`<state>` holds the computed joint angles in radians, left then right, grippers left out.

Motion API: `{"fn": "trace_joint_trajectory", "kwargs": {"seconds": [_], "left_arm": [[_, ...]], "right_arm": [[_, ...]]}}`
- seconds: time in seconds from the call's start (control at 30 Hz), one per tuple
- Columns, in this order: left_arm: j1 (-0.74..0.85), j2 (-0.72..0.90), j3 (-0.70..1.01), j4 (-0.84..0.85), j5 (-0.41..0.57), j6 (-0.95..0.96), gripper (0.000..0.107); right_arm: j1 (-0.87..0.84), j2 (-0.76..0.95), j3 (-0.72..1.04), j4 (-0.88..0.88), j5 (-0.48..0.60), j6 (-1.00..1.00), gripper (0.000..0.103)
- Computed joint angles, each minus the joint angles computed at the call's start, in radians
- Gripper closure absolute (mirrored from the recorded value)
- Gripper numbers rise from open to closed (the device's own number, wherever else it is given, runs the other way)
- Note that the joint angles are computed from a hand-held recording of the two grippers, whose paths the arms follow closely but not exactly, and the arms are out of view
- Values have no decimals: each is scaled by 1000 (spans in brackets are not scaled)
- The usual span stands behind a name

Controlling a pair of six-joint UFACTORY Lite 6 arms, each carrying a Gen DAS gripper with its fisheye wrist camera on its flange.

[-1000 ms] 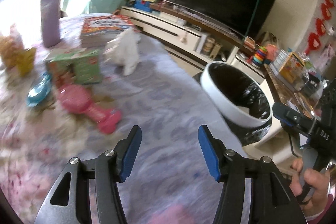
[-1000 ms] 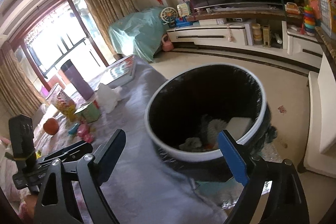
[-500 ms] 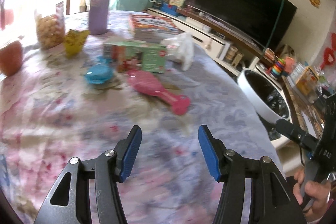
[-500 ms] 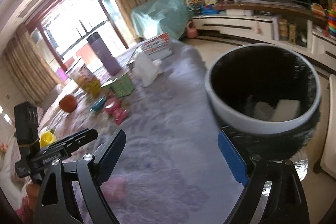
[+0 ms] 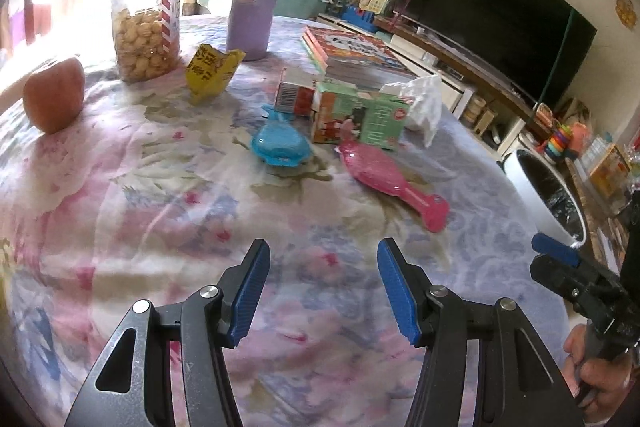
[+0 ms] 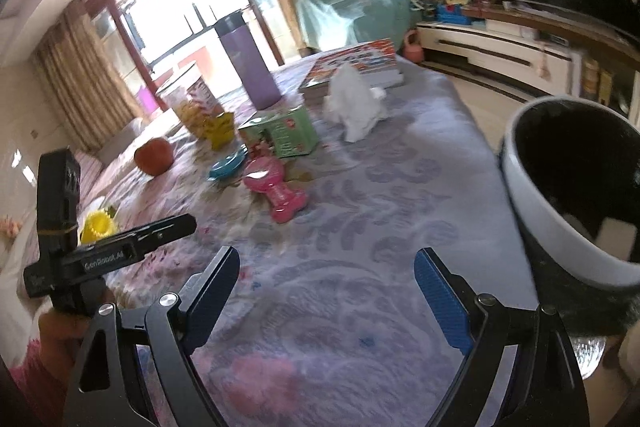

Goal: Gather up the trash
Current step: 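Move both open grippers back over the table items, then grasp the blue plastic brush with the left gripper while the right grasps the pink brush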

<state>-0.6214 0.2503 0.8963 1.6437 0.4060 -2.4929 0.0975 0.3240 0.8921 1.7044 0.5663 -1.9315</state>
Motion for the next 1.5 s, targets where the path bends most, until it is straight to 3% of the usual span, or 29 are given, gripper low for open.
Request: {"fn": "trace_joint_trajectory", "kwargs": {"seconds": [0.47,0.73,0.83,0.87,0.97,1.03,1.1,1.4,1.5], "left_arm": [[258,180,216,35,-166,236,51],[316,351,406,-102,-211,480,50],[324,404,450,-104,-217,501,53],[320,411,456,-104,-211,502,62],[313,414,451,-23,-203,424,62],[303,405,436,7,-194,388,62],[290,384,404,68,-189,316,62],[152,190,127,444,-151,-178,62],[122,172,92,398,-143,-153,62]], "right_arm": [[192,253,340,-222,-110,167,30],[263,410,545,-457,-152,375,42],[284,435,575,-529,-189,432,53],[290,438,578,-537,-199,437,55],[290,433,573,-559,-203,454,69],[268,426,562,-535,-170,447,70],[247,413,537,-511,-153,441,81],[165,270,330,-380,-109,335,81],[171,242,285,-289,-141,263,79]]}}
